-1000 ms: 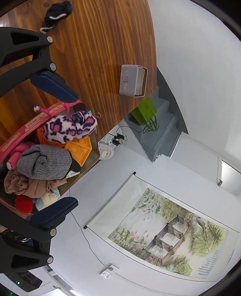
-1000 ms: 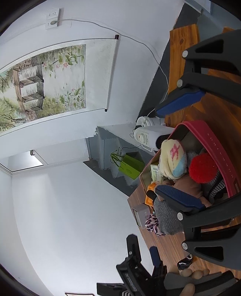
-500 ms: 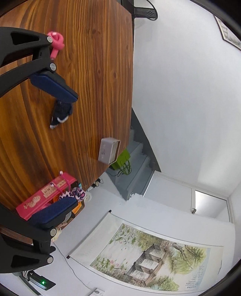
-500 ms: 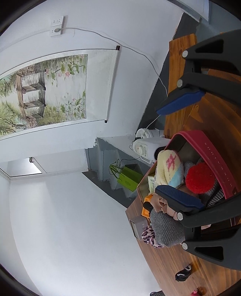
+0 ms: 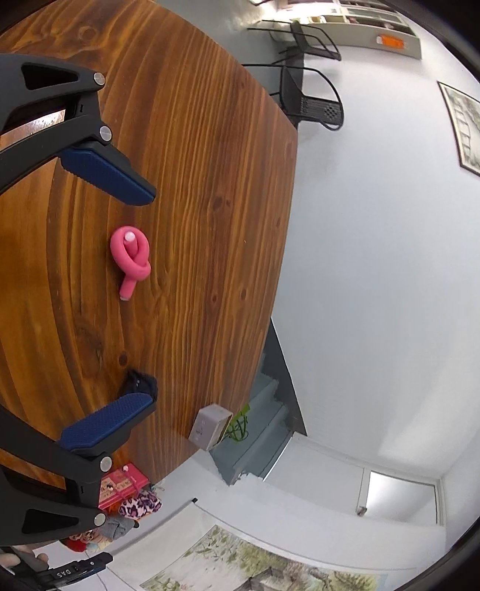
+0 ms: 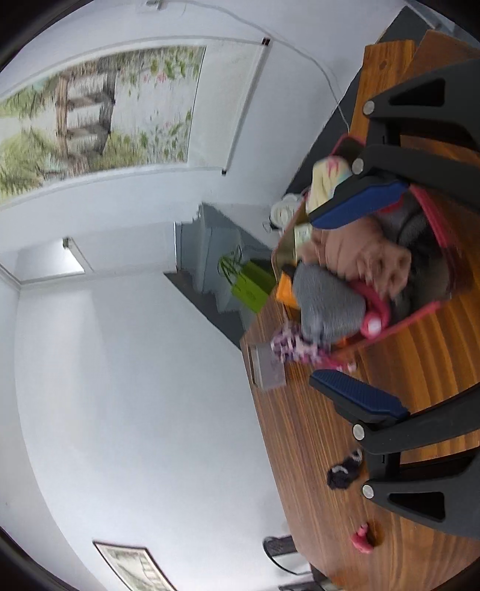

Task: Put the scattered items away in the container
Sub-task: 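Move the left tool to the pink foam loop and grasp it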

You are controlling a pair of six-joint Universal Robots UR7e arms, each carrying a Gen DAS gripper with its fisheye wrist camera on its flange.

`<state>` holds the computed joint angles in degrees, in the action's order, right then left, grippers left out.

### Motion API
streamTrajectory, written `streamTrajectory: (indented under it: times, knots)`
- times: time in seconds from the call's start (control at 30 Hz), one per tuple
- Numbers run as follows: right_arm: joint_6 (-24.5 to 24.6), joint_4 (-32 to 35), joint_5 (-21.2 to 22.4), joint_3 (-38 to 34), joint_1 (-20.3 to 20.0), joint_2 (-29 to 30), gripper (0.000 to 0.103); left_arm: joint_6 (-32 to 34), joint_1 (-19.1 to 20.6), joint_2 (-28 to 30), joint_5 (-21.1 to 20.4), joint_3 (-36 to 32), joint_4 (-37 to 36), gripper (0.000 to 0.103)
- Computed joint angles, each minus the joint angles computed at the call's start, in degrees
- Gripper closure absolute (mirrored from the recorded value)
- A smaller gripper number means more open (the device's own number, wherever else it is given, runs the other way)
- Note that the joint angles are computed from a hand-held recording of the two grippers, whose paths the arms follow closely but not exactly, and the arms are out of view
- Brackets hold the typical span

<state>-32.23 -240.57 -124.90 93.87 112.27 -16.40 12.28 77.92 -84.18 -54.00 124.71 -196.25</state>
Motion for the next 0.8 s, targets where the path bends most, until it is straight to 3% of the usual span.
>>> streamTrajectory:
  times: [0.1, 0.2, 0.53, 0.8]
  knots:
    - [4.4, 11.9, 3.6, -1.5, 1.0, -0.2, 0.021, -0.9, 2.8, 0.7, -1.6, -0.9, 1.5, 0.0]
    - [6.9, 18.8, 5.5, -4.9, 1.9, 1.5, 0.021, -0.3, 4.6, 2.1, -2.6, -2.1, 2.1, 0.0]
    - [8.0, 25.1, 5.2, -11.3, 2.2, 7.4, 0.021, 1.7, 7.4, 8.7, -1.0, -9.4, 5.0, 0.0]
    - [12.5, 29.2, 5.7, -9.9, 1.2, 5.6, 0.021, 1.9, 8.2, 13.8, 0.4, -14.7, 8.7, 0.0]
